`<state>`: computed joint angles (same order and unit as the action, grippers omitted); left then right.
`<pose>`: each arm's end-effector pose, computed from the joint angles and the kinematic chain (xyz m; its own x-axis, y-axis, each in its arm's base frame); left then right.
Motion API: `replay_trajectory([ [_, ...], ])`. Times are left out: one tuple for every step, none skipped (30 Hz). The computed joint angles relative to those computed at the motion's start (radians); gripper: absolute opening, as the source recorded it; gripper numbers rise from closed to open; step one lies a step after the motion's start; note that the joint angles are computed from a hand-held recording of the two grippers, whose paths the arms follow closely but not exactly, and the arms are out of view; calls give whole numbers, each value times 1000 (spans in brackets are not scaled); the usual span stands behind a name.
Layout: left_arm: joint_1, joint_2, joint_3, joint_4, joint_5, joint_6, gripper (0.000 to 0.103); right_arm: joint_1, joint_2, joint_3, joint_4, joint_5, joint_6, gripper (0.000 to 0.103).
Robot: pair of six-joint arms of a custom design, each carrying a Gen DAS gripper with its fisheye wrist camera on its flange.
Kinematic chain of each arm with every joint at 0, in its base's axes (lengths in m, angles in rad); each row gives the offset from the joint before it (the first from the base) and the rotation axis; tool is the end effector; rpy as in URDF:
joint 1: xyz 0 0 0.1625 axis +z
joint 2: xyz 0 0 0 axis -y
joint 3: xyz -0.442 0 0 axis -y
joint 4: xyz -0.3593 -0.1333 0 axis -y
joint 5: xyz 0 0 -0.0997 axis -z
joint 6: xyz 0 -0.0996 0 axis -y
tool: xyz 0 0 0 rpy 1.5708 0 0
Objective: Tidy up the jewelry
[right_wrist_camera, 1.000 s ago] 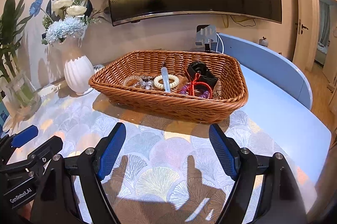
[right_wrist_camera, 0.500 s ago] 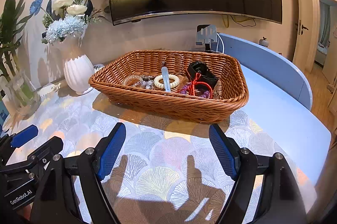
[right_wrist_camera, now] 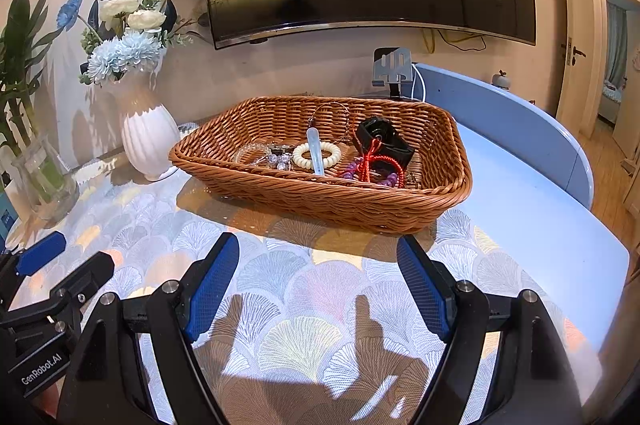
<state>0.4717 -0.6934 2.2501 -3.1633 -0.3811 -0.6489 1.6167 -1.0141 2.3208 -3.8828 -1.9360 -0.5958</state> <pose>-0.2947 -0.4037 0.0523 -0.6962 -0.0225 -0.7175 0.5893 0.5529 -0.5891 0.1187 -0.4543 0.2252 -0.7700 -0.0865 0.6322 -0.5517 0.5880 -0.5915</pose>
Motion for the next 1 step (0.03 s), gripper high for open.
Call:
replay_trajectory([
  [5, -4, 2, -19, -22, 13, 78, 0, 0, 0, 1, 0, 0, 83],
])
